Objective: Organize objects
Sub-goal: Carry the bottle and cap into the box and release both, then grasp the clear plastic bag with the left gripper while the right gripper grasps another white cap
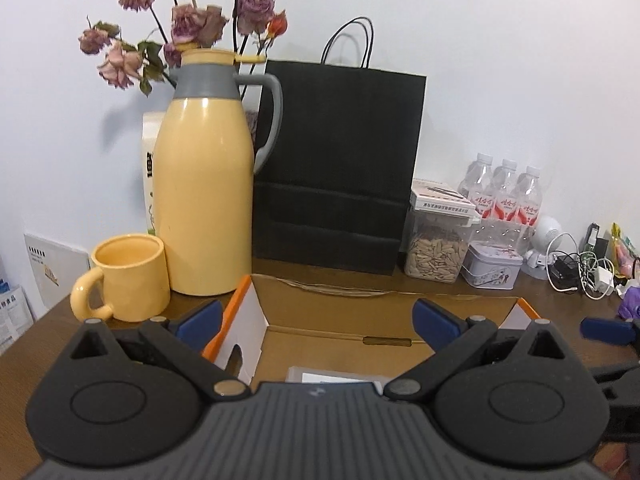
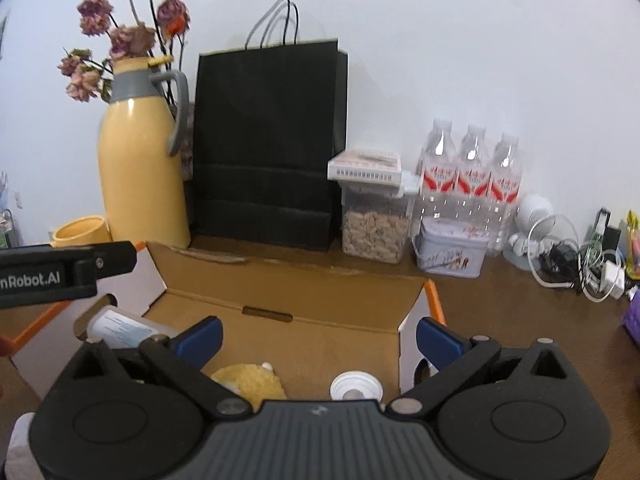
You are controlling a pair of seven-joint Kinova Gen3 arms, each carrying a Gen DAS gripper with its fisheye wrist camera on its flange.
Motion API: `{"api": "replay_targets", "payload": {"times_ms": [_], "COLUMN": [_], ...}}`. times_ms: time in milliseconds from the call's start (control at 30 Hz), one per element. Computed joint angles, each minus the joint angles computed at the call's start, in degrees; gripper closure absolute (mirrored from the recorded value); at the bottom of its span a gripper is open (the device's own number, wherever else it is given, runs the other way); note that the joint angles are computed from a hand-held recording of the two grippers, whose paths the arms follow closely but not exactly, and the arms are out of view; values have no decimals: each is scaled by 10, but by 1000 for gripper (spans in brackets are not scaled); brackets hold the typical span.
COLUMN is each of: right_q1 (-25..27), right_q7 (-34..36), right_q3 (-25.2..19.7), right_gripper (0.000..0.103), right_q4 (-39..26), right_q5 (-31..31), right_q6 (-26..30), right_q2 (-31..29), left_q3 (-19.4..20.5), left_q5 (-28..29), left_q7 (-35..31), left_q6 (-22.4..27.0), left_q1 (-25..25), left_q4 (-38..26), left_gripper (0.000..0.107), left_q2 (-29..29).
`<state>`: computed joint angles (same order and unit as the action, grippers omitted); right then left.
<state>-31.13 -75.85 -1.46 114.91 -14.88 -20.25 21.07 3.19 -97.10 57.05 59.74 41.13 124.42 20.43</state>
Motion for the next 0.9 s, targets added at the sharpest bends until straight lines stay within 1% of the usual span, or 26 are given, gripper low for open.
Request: {"api": "replay_targets", "payload": {"times_ms": [100, 167, 233, 267, 433, 533, 700, 900], "right_q1": [-3, -10, -32, -36, -38, -53, -50, -23], "right_q7": [5, 20, 54, 64, 97, 140, 183, 193], "right_q3": [-1, 2, 18, 19, 8, 9, -19, -67], "right_gripper": [0, 0, 0, 0, 0, 0, 0, 0], "right_q4": [23, 33, 41, 44, 71, 89, 129, 187], "right_q5": [-3, -11, -43, -53, -87, -133, -187, -214], "right_q6": [-18, -22, -20, -19, -18, -18, -30, -49], "right_q2": [-19, -29, -40, -44, -77, -99, -137, -184], "left_q3": [25, 42, 60, 69, 101, 116, 138, 163], "left_q5": [18, 30, 42, 48, 79, 100, 140, 195], "left_q7": [-22, -30, -39, -46, -60, -66, -63, -49], "left_q6": [21, 34, 50, 58, 98, 112, 142, 176], "left_q1": [-6, -10, -13, -14, -2, 11, 41, 80], "left_q4": [2, 5, 7, 9, 22, 32, 48, 66], "left_gripper": [4, 4, 4, 4, 4, 4, 4, 4], "left_q2": [-8, -16, -23, -27, -48, -62, -81, -97]}}
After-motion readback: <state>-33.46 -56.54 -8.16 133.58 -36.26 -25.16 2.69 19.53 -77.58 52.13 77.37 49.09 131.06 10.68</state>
